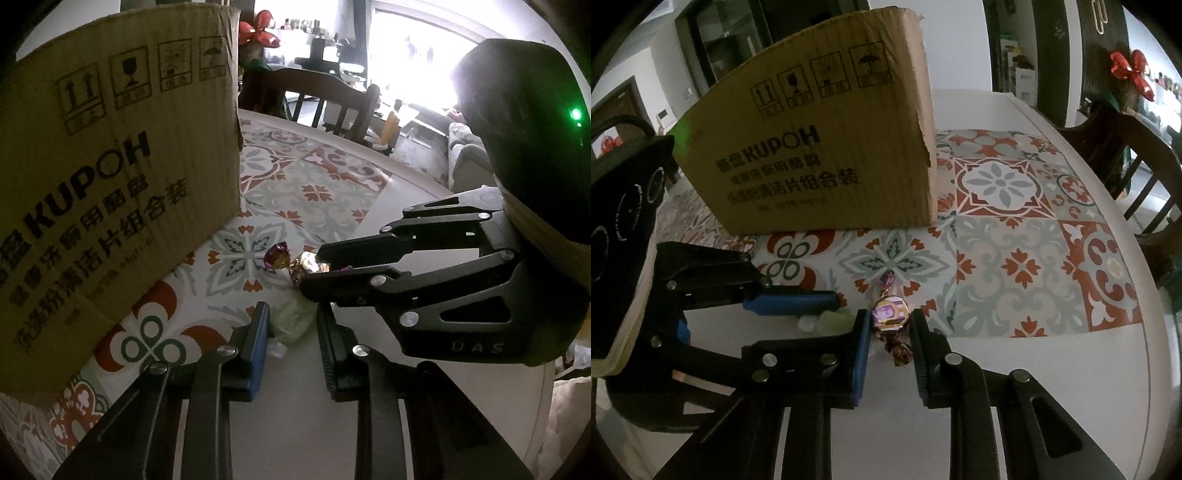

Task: Organize snacks
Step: 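Close the right tool on the purple-wrapped candy while the left tool grasps the white packet, then carry the candy and white packet over the box and lower them in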

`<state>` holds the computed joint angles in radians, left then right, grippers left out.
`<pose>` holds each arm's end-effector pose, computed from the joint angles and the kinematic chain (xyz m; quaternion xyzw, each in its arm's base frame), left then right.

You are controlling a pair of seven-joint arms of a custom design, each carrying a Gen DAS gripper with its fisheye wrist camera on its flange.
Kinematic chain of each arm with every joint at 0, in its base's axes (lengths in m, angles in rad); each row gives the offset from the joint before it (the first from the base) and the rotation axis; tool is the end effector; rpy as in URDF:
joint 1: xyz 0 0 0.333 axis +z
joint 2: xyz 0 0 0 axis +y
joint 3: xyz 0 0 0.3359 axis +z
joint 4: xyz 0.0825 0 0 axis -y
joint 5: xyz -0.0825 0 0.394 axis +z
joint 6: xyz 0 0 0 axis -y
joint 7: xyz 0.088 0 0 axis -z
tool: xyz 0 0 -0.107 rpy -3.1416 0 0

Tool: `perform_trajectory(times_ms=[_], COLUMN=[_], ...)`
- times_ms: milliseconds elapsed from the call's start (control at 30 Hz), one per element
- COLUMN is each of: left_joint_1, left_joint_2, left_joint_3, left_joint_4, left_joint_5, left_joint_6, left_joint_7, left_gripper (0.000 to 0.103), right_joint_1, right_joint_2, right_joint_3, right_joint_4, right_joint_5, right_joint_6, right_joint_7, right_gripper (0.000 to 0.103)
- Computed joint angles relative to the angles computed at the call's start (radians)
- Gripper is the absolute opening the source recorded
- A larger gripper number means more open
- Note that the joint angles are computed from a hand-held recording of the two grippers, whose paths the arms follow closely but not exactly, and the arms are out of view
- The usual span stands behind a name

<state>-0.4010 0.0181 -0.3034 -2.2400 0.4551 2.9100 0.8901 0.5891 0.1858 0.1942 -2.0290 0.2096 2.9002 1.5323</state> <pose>0.4222 -0.3932 0.4453 -0.5087 0.7935 -0.3007 0.1455 0.4684 0.4400 0.4508 -0.8354 0.4301 -0.0664 0.3359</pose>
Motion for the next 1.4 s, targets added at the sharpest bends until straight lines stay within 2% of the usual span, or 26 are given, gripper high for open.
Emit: perform_trajectory(times_ms=[133, 300, 433, 600, 867, 1033, 1400], left_joint_1=[-0.004, -0.001, 0.011, 0.027, 0.038, 0.049, 0.062], left_joint_2=[-0.011, -0.057, -0.101, -0.16, -0.269, -0.342, -0.458], left_joint_3=[-0.001, -0.011, -0.031, -0.056, -0.103, -0.136, -0.188], left_joint_4=[-0.001, -0.021, -0.032, -0.052, -0.086, -0.103, -0.103], left_joint_5=[0.032, 0.131, 0.211, 0.28, 0.33, 0.354, 0.399], left_joint_6=[-0.029, -0.076, -0.129, -0.175, -0.24, -0.284, -0.382], left_joint_7=[-0.071, -0.232, -0.387, -0.521, -0.648, -0.72, -0.797], left_gripper=[0.026, 0.026, 0.026, 0.026, 0.026, 0.026, 0.026], right_joint_1=[0.005, 0.02, 0.013, 0.031, 0.038, 0.046, -0.024], right_joint_2=[-0.009, -0.018, -0.027, -0.05, -0.112, -0.152, -0.219], right_joint_3=[-0.004, -0.024, -0.012, -0.022, -0.015, -0.024, 0.045], right_joint_4=[-0.016, -0.03, -0.04, -0.058, -0.1, -0.125, -0.14], right_joint_5=[-0.003, -0.047, -0.034, -0.077, -0.148, -0.306, -0.495], right_joint_6=[0.016, 0.036, 0.047, 0.065, 0.11, 0.148, 0.198], right_joint_7=[0.023, 0.084, 0.094, 0.151, 0.237, 0.385, 0.555], right_gripper=[0.023, 0.023, 0.023, 0.023, 0.023, 0.023, 0.023])
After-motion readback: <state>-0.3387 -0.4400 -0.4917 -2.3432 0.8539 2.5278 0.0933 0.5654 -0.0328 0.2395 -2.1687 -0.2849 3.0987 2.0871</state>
